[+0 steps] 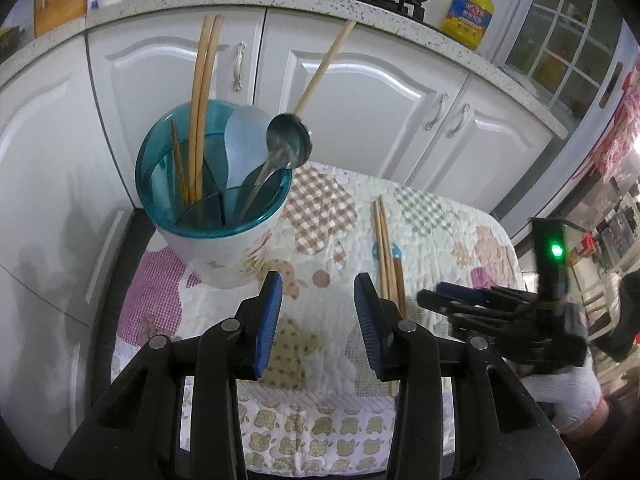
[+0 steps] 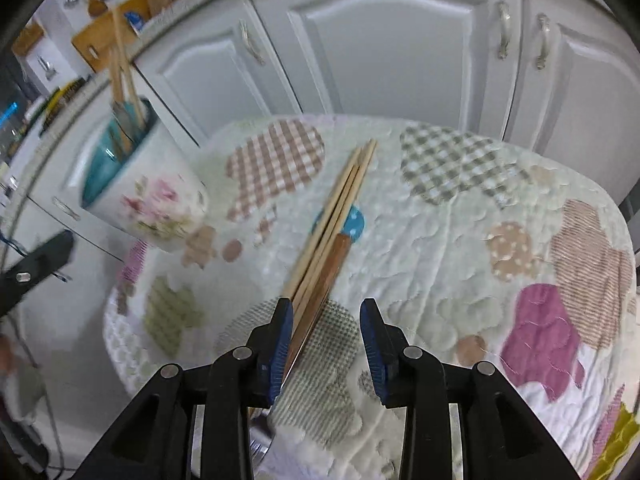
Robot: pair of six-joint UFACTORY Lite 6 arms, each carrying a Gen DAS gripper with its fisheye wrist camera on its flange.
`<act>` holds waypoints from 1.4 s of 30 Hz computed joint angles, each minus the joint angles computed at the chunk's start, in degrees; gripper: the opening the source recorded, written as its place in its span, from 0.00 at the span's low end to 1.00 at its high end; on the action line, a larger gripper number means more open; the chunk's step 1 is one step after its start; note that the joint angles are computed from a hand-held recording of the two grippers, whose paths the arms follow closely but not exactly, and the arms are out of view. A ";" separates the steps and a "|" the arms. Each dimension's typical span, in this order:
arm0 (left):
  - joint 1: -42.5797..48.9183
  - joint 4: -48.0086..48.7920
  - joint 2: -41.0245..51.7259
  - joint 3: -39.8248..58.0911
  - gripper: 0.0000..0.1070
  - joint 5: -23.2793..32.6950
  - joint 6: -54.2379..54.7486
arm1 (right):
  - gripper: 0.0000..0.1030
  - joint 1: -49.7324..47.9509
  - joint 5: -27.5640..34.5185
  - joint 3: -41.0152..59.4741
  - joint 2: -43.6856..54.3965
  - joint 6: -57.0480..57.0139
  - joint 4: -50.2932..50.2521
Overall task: Organize utensils
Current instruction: 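Move both tools back over the remaining wooden chopsticks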
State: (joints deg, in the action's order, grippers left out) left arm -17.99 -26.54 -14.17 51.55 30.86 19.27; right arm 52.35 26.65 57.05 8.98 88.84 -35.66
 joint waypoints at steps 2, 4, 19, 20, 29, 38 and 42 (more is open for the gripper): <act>0.68 -0.44 0.20 -0.33 0.34 0.10 0.63 | 0.32 -0.56 0.72 3.54 4.46 -2.48 0.72; 1.24 -0.87 0.51 -0.40 0.34 0.16 1.06 | 0.32 -1.07 2.48 7.58 8.79 -4.91 1.74; -0.27 -3.96 4.12 0.26 0.34 -0.54 2.62 | 0.33 -2.39 4.17 -15.97 -13.00 3.75 1.78; -0.90 -3.89 4.51 0.54 0.34 -0.59 2.26 | 0.33 -2.64 2.61 -16.61 -14.45 3.68 1.58; -1.54 -1.32 3.61 0.55 0.34 -0.25 -0.07 | 0.35 -2.22 1.70 6.82 8.45 -8.61 2.34; 1.16 -5.49 5.54 0.49 0.34 -0.22 3.38 | 0.37 -4.90 0.24 -12.80 -7.85 0.89 1.55; -2.01 -5.51 5.78 0.51 0.34 -0.34 1.96 | 0.37 -4.56 -3.42 -13.31 -10.68 0.91 1.25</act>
